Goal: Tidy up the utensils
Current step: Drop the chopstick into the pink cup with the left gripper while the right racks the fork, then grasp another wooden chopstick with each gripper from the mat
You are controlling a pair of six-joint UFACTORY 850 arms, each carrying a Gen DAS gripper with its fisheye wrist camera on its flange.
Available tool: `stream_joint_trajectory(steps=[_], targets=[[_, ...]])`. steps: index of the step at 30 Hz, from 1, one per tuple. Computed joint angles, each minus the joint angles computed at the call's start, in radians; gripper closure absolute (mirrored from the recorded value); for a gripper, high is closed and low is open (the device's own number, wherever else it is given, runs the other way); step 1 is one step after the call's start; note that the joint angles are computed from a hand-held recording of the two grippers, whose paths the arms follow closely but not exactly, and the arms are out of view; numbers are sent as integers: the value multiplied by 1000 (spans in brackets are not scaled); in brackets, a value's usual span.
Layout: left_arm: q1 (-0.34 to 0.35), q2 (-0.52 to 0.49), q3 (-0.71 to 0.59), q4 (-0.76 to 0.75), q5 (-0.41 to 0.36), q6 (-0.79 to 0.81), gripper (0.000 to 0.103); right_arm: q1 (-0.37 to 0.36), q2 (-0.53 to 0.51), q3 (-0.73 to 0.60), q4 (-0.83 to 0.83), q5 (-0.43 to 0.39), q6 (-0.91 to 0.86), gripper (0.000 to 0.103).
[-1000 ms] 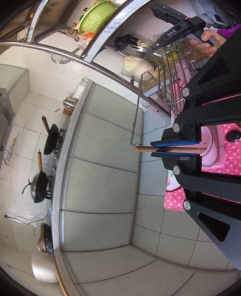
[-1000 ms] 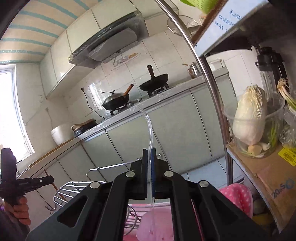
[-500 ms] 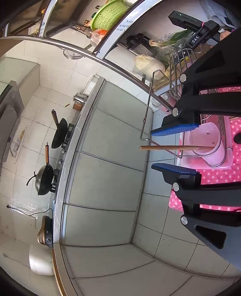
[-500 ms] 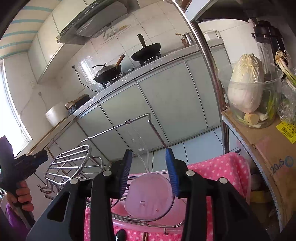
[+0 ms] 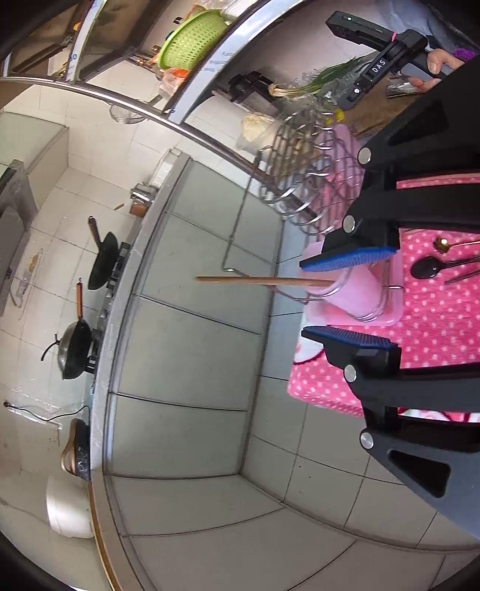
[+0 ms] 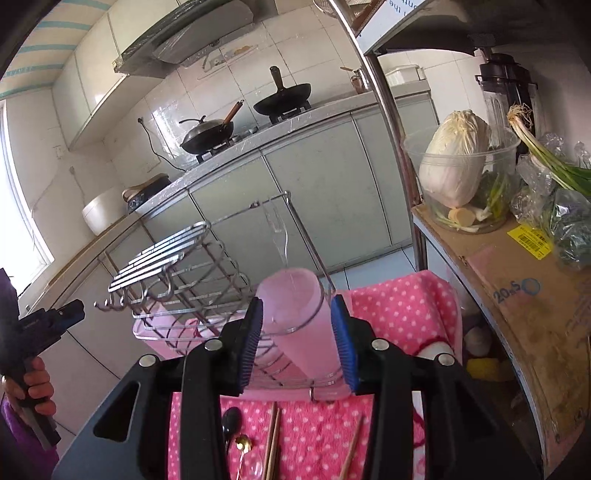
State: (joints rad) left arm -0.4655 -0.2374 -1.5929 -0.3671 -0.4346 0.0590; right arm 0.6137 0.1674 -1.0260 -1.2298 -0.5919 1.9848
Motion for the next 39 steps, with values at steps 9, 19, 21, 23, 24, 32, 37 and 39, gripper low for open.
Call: stream_joint_trajectory(steps=[9,19,21,23,24,32,37,39], targets=[[-44,-71,81,-67,-283,31,86,57,18,54,176,-6,-74,64],[-115,-183,15,102,-399,-149,94,42,22,98,333,54,-143,64],[-123,-198,2,121,-415,-175,94,34,23,104,354,66,-155,64],[-129,-215,-13,126,-425,-190,94,32,22,107,370,65,-168,64],[-134,-223,-22,128,-426,-193,94,31,21,108,386,68,-185,64],[-175,-241,-29,223,-393,-247,98,4,17,114,504,85,-286,64],[-157,-181,32,161,-321,-219,99,-46,-6,106,694,115,-450,64],[-144,-142,66,121,-275,-192,99,-67,-26,95,775,118,-530,64]])
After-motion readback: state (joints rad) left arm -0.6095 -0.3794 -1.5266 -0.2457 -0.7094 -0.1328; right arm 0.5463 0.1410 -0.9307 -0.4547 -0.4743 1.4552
